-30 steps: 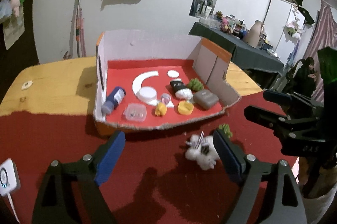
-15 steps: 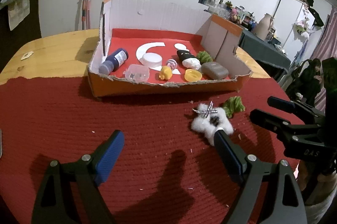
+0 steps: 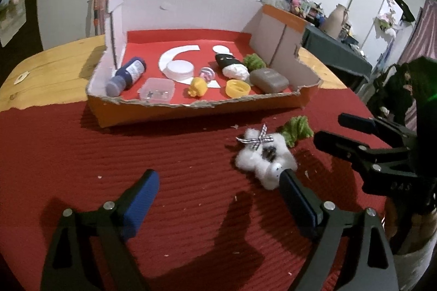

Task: Organize objects
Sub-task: 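Grasp the white plush bunny with the left tool while the right tool grasps a green ball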

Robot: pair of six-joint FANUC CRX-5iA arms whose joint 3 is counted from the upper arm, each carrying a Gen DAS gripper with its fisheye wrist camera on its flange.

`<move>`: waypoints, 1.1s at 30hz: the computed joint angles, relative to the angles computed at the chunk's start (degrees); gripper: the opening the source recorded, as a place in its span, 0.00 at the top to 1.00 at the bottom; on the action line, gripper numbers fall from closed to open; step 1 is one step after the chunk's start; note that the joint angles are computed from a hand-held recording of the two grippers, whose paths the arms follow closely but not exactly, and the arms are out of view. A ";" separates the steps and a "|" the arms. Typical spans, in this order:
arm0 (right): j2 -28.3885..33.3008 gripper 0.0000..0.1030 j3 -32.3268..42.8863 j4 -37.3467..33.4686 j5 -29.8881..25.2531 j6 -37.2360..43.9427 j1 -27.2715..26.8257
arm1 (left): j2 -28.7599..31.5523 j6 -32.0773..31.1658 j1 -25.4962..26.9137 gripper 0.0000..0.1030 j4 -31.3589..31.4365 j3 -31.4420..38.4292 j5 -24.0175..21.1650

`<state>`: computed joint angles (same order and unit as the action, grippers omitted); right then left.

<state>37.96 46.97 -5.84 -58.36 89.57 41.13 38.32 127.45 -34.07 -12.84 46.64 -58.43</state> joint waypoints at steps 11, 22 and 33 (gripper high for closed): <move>5.52 0.17 9.36 -3.66 -6.37 4.40 -1.51 | 8.02 -10.66 0.73 0.11 5.61 11.51 -5.35; 10.55 0.37 17.97 -6.90 -12.60 8.96 -2.06 | 12.31 -16.22 0.72 0.18 5.79 18.40 -8.15; 10.00 0.72 17.36 -12.50 -11.95 12.62 -2.96 | 7.64 -22.18 1.03 0.54 9.62 8.53 0.62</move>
<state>47.95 64.33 -18.34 -70.31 102.19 38.16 45.96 105.26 -33.05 -3.21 55.17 -57.81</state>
